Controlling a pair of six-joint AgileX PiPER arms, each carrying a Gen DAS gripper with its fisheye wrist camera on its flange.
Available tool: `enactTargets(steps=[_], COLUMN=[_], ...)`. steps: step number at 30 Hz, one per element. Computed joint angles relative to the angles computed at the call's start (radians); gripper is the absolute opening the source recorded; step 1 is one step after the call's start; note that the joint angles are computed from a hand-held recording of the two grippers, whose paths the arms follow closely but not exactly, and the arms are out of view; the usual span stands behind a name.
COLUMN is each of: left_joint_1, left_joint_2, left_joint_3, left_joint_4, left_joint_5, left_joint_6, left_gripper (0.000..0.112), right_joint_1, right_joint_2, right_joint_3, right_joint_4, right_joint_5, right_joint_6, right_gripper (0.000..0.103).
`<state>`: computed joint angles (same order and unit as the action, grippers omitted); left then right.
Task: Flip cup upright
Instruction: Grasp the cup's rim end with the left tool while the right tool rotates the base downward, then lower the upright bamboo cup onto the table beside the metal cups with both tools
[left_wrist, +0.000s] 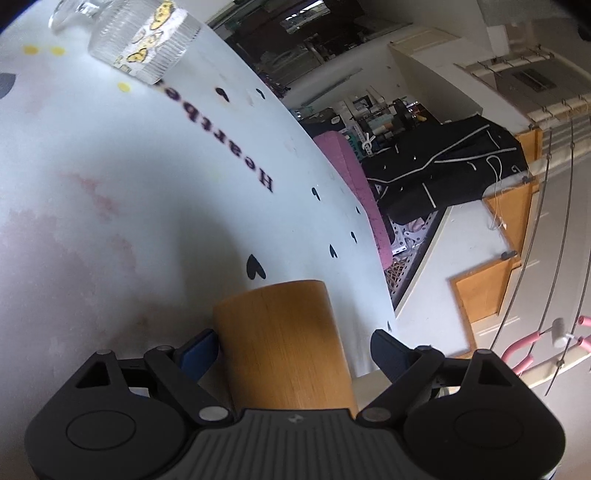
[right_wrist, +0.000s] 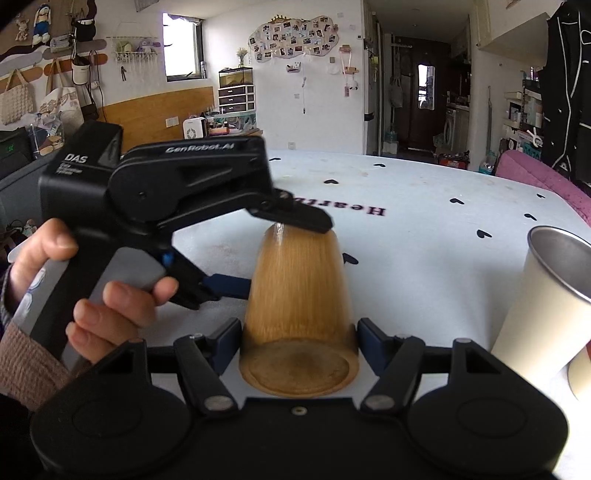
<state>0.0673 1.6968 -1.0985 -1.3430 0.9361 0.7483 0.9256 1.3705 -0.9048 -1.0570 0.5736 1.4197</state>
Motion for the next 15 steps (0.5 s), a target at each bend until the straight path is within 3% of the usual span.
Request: enactTargets(steps=[6,15], left_joint_1=[0.023,-0.018], left_joint_2=[-0.029,-0.286], left_joint_3=[0.026,0.181], left_joint_4=[-0.027,-0.151], left_joint_5=[0.009,-0.092], left_joint_6=[0.065,0.493], left_gripper=[0.087,0.087], right_joint_1=[0.013,0.028], right_joint_2=[-0.009,-0.022], right_joint_3=[0.015,0.066], right_joint_4=[-0.026,-0.167], right_joint_5=[-0.001,-0.038], right_joint_6=[0.022,0.143], right_gripper=[0.069,0.069])
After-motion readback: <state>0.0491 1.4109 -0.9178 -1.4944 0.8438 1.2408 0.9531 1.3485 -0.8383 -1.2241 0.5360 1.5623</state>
